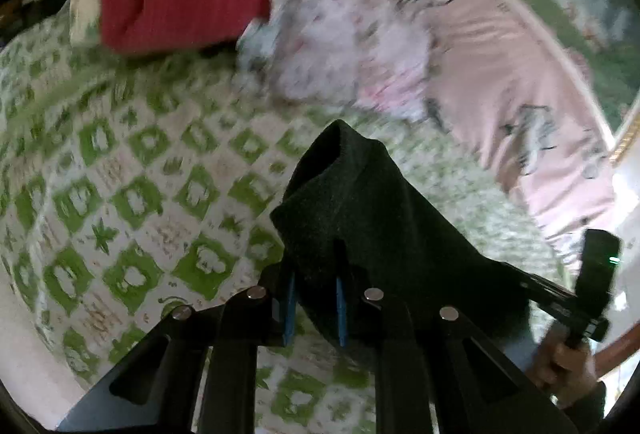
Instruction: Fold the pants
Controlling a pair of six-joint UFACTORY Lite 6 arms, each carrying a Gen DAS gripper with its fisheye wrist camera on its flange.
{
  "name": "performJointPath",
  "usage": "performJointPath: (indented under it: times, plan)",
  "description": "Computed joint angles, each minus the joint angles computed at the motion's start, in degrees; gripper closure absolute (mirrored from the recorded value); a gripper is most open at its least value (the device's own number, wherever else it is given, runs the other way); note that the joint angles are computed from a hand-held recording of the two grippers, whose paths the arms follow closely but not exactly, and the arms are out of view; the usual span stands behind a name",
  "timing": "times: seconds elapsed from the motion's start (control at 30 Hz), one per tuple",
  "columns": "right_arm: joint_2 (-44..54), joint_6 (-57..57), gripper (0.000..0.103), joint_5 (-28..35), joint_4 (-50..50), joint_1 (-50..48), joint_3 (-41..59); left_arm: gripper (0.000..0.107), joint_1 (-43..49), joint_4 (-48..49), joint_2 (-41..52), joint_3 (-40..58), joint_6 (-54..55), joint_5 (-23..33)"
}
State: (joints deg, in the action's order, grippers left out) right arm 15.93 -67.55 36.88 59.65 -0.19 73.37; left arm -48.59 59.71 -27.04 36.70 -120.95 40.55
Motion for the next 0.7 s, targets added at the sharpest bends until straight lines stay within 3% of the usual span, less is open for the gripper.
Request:
performJointPath:
  times: [0.17, 0.33, 0.47, 0.57, 0.6, 0.7]
  plan:
    - [2.4, 0.8, 0.092, -3.4, 2.0, 1.1, 2.3, 0.093, 0.5, 0.8, -0.4, -0.1, 1.6, -1.2]
    - [8.1, 7.2, 0.092, -13.7, -6.3, 6.8, 4.6, 0.093, 7.4, 3.7, 6.6, -1.7, 0.2, -8.4]
    - [11.6, 9.8, 0.092, -17.6, -9.5, 8.0, 5.9, 0.093, 13.8, 8.8, 13.1, -2.0, -2.7, -14.8]
    - [14.3, 11.6, 0.092, -19.3, -12.2, 8.6, 7.2, 0.092, 15.8, 11.8, 17.3, -1.2, -4.5, -16.4]
    - [15.1, 12.5, 0.091, -19.6, -13.0, 8.6, 7.6, 0.090, 16.0, 12.2, 18.8, -0.7, -4.6, -16.5]
    - [15.1, 16.4, 0.073, -22.2, -15.1, 8.0, 6.8, 0.081, 15.4, 9.7, 18.2, -0.8, -2.5, -15.2]
